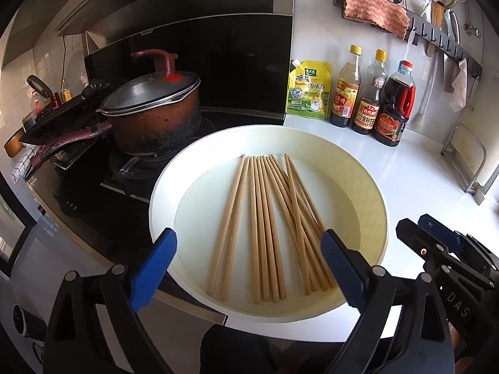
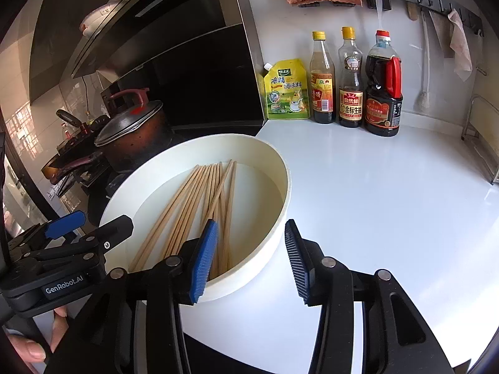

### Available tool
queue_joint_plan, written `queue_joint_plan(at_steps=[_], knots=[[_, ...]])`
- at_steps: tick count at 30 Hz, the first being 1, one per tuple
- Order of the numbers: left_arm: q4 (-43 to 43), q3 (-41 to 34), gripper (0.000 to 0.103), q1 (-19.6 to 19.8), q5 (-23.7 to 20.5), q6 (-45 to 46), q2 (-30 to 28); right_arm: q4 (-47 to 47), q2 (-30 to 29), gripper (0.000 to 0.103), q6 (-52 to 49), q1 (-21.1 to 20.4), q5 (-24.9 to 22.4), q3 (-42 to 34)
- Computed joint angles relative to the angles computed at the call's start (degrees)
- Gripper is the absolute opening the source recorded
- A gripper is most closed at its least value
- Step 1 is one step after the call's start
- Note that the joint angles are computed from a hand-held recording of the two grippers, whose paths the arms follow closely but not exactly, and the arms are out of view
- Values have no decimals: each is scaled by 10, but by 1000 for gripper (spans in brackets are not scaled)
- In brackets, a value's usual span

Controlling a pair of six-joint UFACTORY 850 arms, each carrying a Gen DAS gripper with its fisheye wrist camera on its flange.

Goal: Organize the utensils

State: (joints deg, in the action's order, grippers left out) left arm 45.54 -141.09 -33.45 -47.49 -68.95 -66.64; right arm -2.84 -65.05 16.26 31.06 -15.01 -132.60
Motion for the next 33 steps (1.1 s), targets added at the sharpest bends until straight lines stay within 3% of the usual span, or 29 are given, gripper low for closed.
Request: queue_joint_plan(at_steps=[14, 24, 33], knots=[[7, -14, 97, -3, -24, -4, -9, -90, 2, 74, 96, 0, -3, 8], [1, -60, 97, -7, -49, 18, -35, -106, 1, 75, 109, 1, -7, 6], [-5, -40, 97, -4, -30, 8, -23, -109, -2, 75, 111, 1, -11, 2]])
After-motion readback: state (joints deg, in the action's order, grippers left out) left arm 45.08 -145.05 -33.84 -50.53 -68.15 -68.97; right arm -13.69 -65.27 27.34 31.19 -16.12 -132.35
